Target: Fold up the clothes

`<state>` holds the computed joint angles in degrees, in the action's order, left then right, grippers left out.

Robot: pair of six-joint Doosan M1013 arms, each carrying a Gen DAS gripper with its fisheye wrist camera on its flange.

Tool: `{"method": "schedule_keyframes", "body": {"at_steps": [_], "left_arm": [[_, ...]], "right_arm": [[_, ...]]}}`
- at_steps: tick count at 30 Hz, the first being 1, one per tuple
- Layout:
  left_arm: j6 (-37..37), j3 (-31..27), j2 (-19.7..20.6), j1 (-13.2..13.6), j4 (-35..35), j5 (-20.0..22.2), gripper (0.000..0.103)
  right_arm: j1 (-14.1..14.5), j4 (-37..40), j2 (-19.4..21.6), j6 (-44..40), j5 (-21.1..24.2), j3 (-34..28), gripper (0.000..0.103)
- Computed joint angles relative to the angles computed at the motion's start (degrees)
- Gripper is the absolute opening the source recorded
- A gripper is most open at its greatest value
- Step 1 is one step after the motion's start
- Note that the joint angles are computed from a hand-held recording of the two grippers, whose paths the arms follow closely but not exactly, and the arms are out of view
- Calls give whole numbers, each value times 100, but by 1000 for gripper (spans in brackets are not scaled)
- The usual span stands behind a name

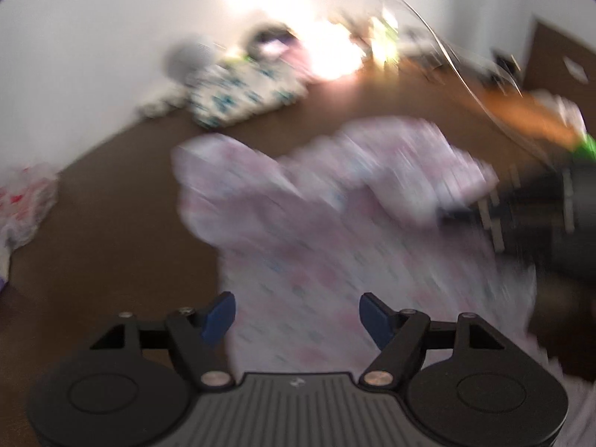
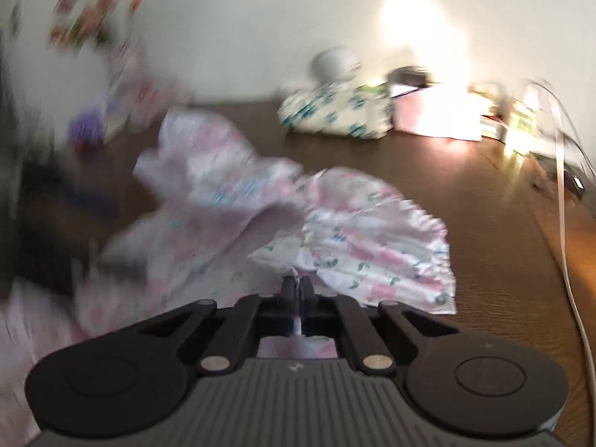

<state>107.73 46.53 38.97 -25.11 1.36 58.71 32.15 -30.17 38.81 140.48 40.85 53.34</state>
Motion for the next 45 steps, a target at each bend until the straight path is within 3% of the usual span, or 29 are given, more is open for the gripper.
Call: {"method": "schedule_keyframes", "body": {"at_steps": [5,6,7,9,10,13,14,17,20,23,24,28,33,35,37,39,40,41,42,43,45], "left_arm": [[-454,269,-23,-245,892,-396,73],[-467,198,12,-248,847,-318,73],[-453,122,49,-251,797,-255,73],[-402,-13,120,-280,852,-182,73],[-382,-32,135,-310,965,-224,73],[-376,-176,258,-412,1383,-287,73],[-422,-245,311,-444,1564,-289,73],[-594,-567,531,-498,1892,-197,71],[-640,-969,752,-457,1725,-14,51],[-685,-1065,810,-430,1729,41,18],[-681,-1066,807,-411,1695,37,2],[-795,-826,580,-238,1427,-459,2],[-1623,-615,217,383,342,-878,2],[-2409,-550,196,547,789,-795,2],[-3560,-662,347,580,1840,-277,4],[-4093,-740,448,572,2354,282,8],[-4181,-558,358,584,2368,215,8],[-4134,-203,143,605,2163,-151,10],[-4036,180,-92,627,1892,-596,21],[-3826,502,-297,641,1572,-957,43],[-2920,1023,-626,618,836,-1343,63]], "right_arm": [[-283,-824,-582,3077,-866,995,1],[-311,-1009,-630,3572,-746,1063,2],[-280,-1330,-604,3841,-326,1014,5],[-93,-2070,-449,3594,695,751,9],[-11,-2421,-431,3478,845,744,9],[172,-3206,-564,3393,327,1007,9],[190,-3014,-573,2965,62,1024,9],[183,-1380,-433,918,-356,780,9],[193,-401,-175,-192,-78,426,9],[198,-51,-86,-579,82,305,9],[194,54,-82,-670,149,285,9],[178,259,-76,-990,299,272,9],[157,388,-28,-1231,415,151,8],[173,326,-9,-1222,463,120,8],[200,232,13,-1182,532,84,8],[210,184,21,-1176,540,78,10],[210,180,17,-1171,524,87,10],[205,210,0,-1157,498,107,10],[197,268,-24,-1139,476,130,11],[190,325,-49,-1122,453,152,16],[204,344,-198,-1063,186,361,20]]}}
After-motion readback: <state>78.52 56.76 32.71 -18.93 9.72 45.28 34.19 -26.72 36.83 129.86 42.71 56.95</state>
